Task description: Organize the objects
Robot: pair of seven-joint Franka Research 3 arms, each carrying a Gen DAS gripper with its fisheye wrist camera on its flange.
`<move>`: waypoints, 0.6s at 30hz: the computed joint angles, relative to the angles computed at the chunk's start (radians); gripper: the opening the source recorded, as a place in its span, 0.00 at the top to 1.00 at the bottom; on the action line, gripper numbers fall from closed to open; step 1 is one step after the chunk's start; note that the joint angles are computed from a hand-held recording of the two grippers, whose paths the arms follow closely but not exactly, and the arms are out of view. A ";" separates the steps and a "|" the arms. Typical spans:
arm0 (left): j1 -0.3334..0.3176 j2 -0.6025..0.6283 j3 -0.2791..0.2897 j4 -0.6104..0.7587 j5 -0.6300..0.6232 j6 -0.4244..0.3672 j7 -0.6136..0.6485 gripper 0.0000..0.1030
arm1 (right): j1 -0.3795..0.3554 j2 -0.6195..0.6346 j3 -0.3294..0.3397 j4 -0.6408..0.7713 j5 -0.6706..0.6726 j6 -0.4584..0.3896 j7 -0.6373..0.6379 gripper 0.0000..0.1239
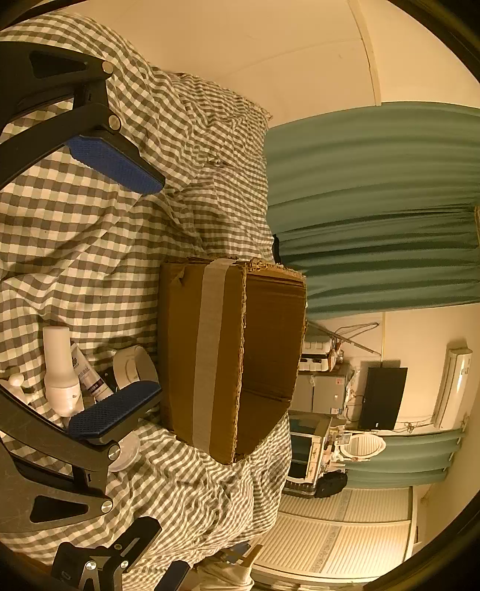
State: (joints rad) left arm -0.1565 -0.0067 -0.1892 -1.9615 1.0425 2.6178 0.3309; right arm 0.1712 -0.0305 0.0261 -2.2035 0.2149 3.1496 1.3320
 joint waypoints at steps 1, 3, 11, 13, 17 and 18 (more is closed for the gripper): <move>0.000 0.000 0.000 0.000 -0.002 -0.001 0.000 0.00 | 0.001 0.000 0.000 0.001 0.003 -0.001 -0.003 0.17; -0.001 0.001 0.000 0.002 -0.006 -0.006 0.004 0.00 | 0.000 0.000 0.000 0.000 0.000 -0.001 0.001 0.17; 0.001 0.001 0.002 0.001 -0.025 -0.003 0.016 0.00 | 0.001 -0.001 0.000 -0.001 -0.002 -0.006 0.001 0.17; 0.001 0.001 0.002 0.001 -0.023 -0.005 0.015 0.00 | 0.001 -0.001 0.000 -0.002 -0.003 -0.006 0.001 0.17; 0.001 0.000 0.002 -0.001 -0.025 -0.004 0.018 0.00 | 0.004 -0.001 0.000 -0.003 0.009 -0.006 -0.013 0.17; 0.001 0.000 0.002 -0.001 -0.026 -0.004 0.019 0.00 | 0.006 -0.001 -0.001 -0.003 0.015 -0.006 -0.019 0.17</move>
